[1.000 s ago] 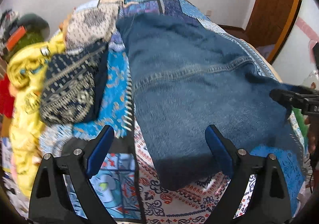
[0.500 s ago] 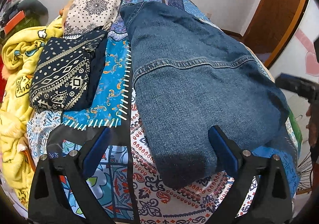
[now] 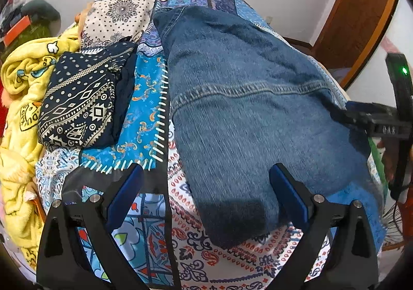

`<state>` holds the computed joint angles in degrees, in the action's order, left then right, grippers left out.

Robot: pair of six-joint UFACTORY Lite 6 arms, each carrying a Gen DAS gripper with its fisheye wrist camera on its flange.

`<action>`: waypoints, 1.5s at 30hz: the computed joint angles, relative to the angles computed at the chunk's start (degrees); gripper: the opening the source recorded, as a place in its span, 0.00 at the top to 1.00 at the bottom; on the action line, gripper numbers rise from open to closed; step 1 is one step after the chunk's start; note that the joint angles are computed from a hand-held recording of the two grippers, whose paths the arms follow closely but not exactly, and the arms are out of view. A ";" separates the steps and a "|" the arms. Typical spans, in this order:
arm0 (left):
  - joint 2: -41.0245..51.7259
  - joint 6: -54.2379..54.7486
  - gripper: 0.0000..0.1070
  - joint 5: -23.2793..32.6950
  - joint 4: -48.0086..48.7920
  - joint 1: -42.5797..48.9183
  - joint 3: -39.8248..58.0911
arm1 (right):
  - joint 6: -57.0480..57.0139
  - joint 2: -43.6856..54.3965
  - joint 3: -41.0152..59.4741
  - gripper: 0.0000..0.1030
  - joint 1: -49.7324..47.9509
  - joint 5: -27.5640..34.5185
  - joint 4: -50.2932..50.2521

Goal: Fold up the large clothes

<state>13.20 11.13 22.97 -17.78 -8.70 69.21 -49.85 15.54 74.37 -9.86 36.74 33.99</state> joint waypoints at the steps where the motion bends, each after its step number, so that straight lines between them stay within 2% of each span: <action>1: 0.95 -0.01 0.07 0.91 0.44 0.47 1.90 | 0.30 -0.21 0.30 0.05 0.16 0.42 -0.47; 8: 11.37 4.24 0.07 8.75 -2.31 4.20 18.15 | -3.83 2.77 6.03 0.03 -1.81 9.44 6.52; 15: 29.08 10.80 0.07 22.94 -14.10 8.23 38.02 | 2.01 16.81 17.56 0.03 -1.22 15.05 5.26; 21: 44.51 9.89 0.07 34.32 -19.48 10.35 57.43 | 4.82 31.80 34.04 0.04 -2.53 26.14 9.45; 23: 50.18 8.77 0.07 38.37 -21.39 10.88 64.83 | 6.11 35.43 38.19 0.03 -2.50 28.87 10.42; 25: 52.97 9.12 0.09 39.60 -23.22 11.14 68.16 | 5.67 36.88 39.45 0.03 -2.18 29.62 11.78; 28: 52.18 13.66 0.22 38.38 -27.21 11.64 65.90 | 4.53 36.72 38.96 0.09 -1.85 29.56 13.61; 29: 52.68 14.12 0.24 38.82 -27.95 11.82 66.73 | 4.82 36.77 39.14 0.11 -1.85 29.78 13.98; 31: 51.70 14.78 0.28 37.71 -28.80 11.88 65.03 | 5.08 37.05 39.48 0.27 -1.87 30.40 14.84; 33: 52.61 14.54 0.33 37.80 -29.29 12.23 66.59 | 4.94 35.90 38.10 0.36 -2.19 30.41 15.85; 35: 49.16 16.51 0.42 36.22 -30.81 12.65 61.43 | 4.95 33.72 36.48 0.44 -1.81 29.15 15.62; 37: 45.42 18.26 0.47 35.92 -31.59 13.18 57.26 | 4.89 30.98 34.21 0.54 -1.27 27.92 15.35; 39: 41.02 21.26 0.51 34.69 -33.57 13.82 51.50 | 5.12 28.30 32.72 0.60 -0.47 27.52 15.59; 45: 28.40 25.77 0.57 33.30 -36.17 17.24 41.00 | 6.78 21.54 31.22 0.64 2.94 26.44 16.06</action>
<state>41.60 36.90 56.27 -53.95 8.53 110.21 -43.07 37.07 105.59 -6.92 63.17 50.05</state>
